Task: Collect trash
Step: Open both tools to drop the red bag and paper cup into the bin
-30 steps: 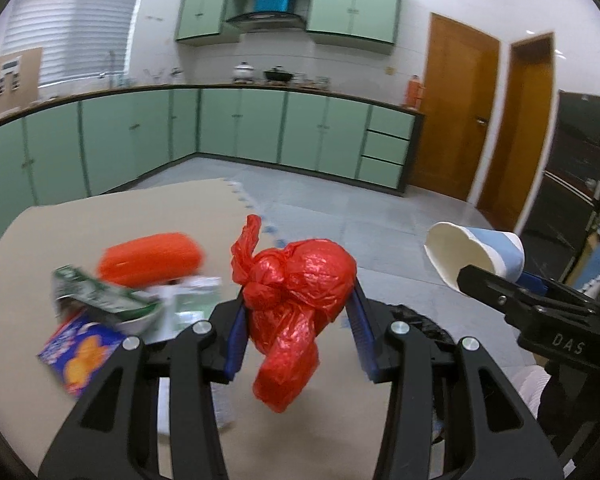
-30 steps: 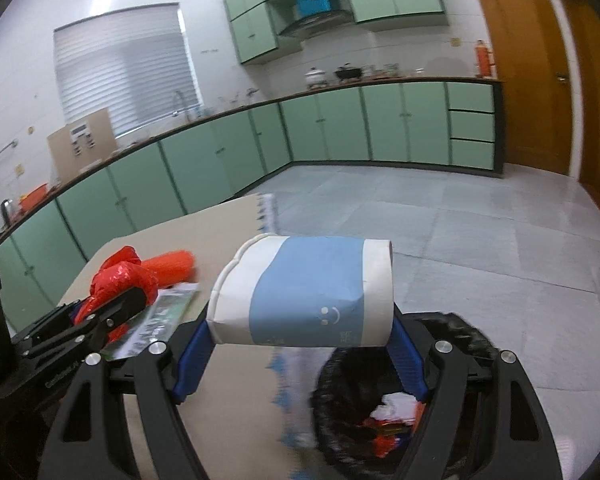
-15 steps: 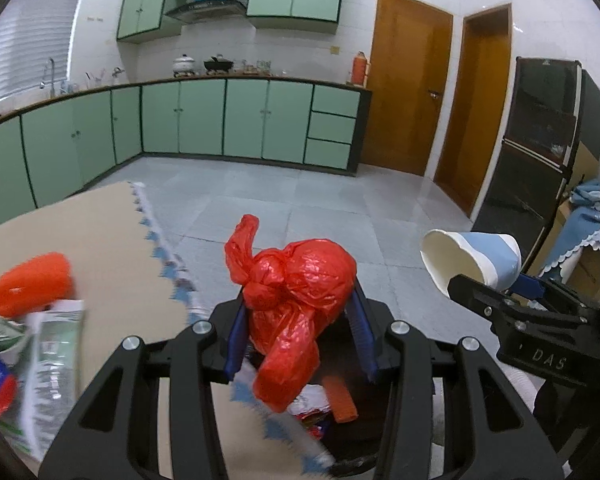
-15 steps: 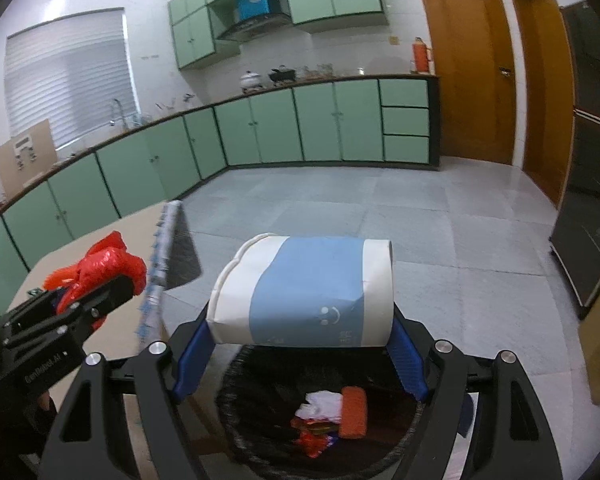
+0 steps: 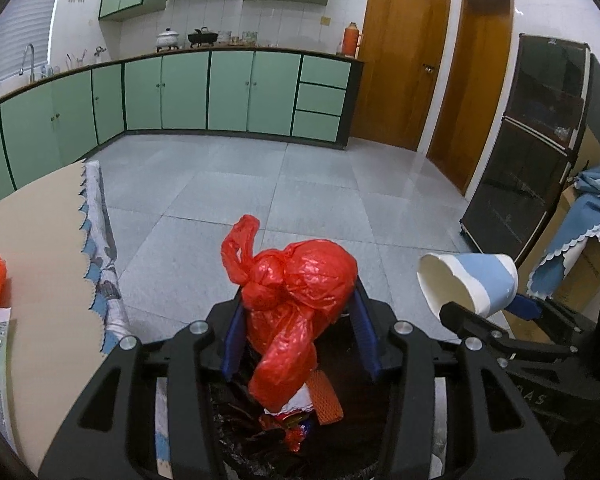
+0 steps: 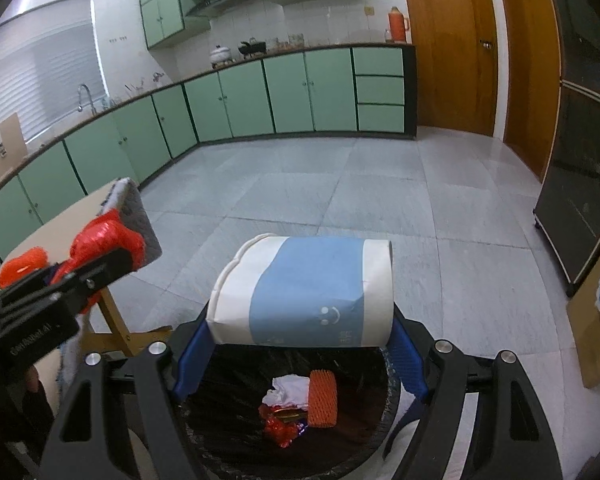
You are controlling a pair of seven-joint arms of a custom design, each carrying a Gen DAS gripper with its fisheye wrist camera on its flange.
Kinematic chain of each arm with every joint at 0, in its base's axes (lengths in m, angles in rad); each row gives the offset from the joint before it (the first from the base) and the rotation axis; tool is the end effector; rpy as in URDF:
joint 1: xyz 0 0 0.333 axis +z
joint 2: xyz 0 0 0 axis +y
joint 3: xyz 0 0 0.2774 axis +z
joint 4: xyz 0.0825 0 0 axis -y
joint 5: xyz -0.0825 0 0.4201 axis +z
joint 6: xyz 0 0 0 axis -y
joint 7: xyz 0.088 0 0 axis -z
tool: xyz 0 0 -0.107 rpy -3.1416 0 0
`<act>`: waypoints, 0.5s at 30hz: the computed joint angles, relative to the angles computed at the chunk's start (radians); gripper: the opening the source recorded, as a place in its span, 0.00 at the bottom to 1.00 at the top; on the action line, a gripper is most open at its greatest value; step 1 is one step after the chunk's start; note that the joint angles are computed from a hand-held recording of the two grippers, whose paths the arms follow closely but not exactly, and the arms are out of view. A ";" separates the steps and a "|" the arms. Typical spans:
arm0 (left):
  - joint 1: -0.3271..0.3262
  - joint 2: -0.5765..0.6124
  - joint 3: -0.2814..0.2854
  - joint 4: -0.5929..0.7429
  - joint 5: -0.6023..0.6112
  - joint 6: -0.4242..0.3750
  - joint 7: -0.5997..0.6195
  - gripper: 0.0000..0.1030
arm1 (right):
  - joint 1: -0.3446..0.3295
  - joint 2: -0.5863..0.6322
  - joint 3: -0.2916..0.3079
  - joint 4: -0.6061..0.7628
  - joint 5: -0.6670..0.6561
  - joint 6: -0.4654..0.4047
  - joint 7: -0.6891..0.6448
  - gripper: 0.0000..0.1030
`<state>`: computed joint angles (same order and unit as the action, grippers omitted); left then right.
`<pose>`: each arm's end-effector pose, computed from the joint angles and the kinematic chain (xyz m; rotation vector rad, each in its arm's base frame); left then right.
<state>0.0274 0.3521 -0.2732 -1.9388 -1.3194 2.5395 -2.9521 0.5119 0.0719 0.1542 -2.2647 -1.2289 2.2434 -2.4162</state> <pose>0.6340 -0.1426 0.2682 -0.8744 2.5316 -1.3443 0.4515 0.3208 0.2713 -0.9683 2.2612 -0.9607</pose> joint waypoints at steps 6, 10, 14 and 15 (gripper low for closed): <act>-0.014 0.030 -0.005 0.038 0.041 0.020 -0.049 0.47 | -0.018 0.029 -0.018 0.008 0.000 0.056 -0.012 0.74; -0.014 0.028 -0.011 0.034 0.056 0.020 -0.075 0.57 | -0.022 0.045 -0.024 0.022 0.024 0.067 -0.046 0.75; -0.002 0.020 -0.011 0.034 0.060 -0.008 -0.082 0.69 | -0.020 0.035 -0.027 0.015 0.035 0.063 -0.045 0.79; 0.001 0.016 -0.010 0.032 0.058 -0.016 -0.085 0.70 | -0.019 0.030 -0.026 0.011 0.039 0.057 -0.042 0.79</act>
<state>0.0286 0.3680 -0.2830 -1.9064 -1.2611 2.5238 -3.0370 0.4932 0.1016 0.1283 -2.2540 -1.1900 2.3006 -2.4579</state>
